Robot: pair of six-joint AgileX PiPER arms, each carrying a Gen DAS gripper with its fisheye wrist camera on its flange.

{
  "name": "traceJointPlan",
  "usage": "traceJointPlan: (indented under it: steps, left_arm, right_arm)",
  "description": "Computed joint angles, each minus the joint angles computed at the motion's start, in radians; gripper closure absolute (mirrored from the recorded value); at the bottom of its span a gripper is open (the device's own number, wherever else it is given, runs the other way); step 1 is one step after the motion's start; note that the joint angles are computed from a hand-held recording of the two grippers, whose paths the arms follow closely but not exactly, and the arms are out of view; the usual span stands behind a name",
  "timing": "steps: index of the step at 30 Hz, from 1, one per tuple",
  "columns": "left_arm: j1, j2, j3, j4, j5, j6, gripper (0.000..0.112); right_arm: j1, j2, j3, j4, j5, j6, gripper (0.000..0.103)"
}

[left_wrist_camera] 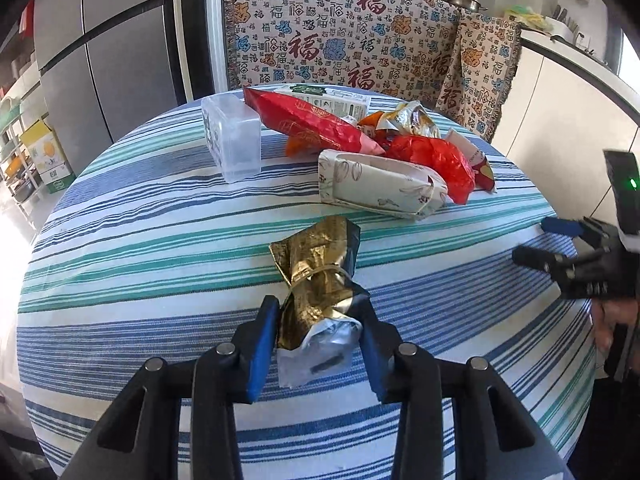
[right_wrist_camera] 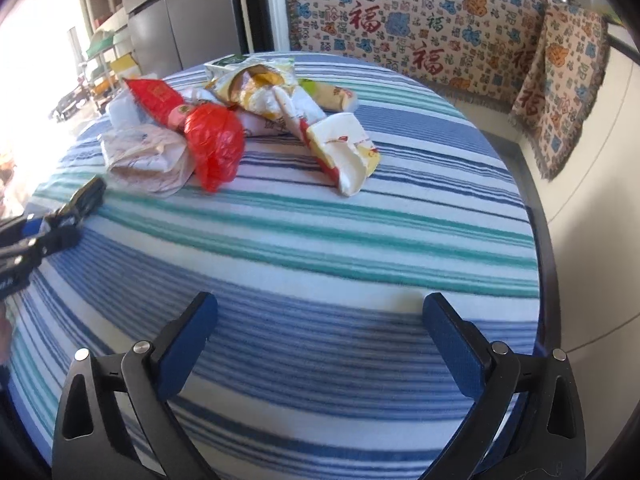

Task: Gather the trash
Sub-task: 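Grasp the white paper bag with the right tool, then carry the gold wrapper and white bag to the wastebasket and release both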

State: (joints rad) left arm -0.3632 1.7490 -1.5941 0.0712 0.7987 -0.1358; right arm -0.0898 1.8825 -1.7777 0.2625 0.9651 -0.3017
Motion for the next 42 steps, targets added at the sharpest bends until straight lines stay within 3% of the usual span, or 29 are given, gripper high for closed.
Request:
traceJointPlan:
  steps: [1, 3, 7, 9, 11, 13, 14, 15, 21, 29, 36, 42]
  left_arm:
    - [0.000, -0.011, 0.017, -0.003, -0.009, 0.003, 0.073]
    - [0.002, -0.029, 0.046, -0.014, -0.027, 0.012, 0.073]
    - [0.020, -0.036, 0.052, -0.057, -0.030, 0.044, 0.073]
    - [0.029, -0.038, 0.054, -0.078, -0.030, 0.055, 0.073]
    - [0.036, -0.040, 0.056, -0.094, -0.031, 0.061, 0.073]
    - [0.046, -0.044, 0.058, -0.113, -0.028, 0.079, 0.073]
    - [0.051, -0.049, 0.061, -0.124, -0.024, 0.088, 0.073]
    - [0.056, -0.052, 0.060, -0.140, -0.016, 0.100, 0.073]
    - [0.082, -0.116, 0.116, -0.256, 0.007, 0.169, 0.073]
    - [-0.024, -0.163, 0.130, -0.271, 0.003, 0.148, 0.073]
    - [-0.155, -0.059, -0.029, -0.272, 0.053, 0.097, 0.073]
    - [-0.313, 0.145, -0.345, -0.261, 0.147, 0.042, 0.073]
  right_arm:
    - [-0.003, 0.042, -0.070, 0.002, 0.029, 0.007, 0.007]
    - [-0.002, 0.129, -0.224, 0.004, 0.093, 0.018, 0.027]
    - [0.034, 0.211, -0.394, -0.038, 0.120, -0.003, 0.036]
    - [0.051, 0.229, -0.435, -0.046, 0.123, -0.018, 0.047]
    - [0.067, 0.241, -0.458, -0.055, 0.119, -0.032, 0.051]
    - [0.076, 0.276, -0.520, -0.059, 0.160, -0.038, 0.075]
    - [0.078, 0.270, -0.507, -0.067, 0.147, -0.022, 0.095]
    - [0.070, 0.248, -0.476, -0.052, 0.127, -0.012, 0.098]
    - [-0.020, 0.052, -0.211, 0.133, 0.084, -0.039, 0.099]
    - [-0.173, -0.239, 0.140, 0.356, 0.076, -0.202, 0.099]
    - [-0.363, -0.301, 0.186, 0.370, 0.145, -0.252, 0.099]
    - [-0.583, -0.241, 0.133, 0.376, 0.243, -0.250, 0.098]
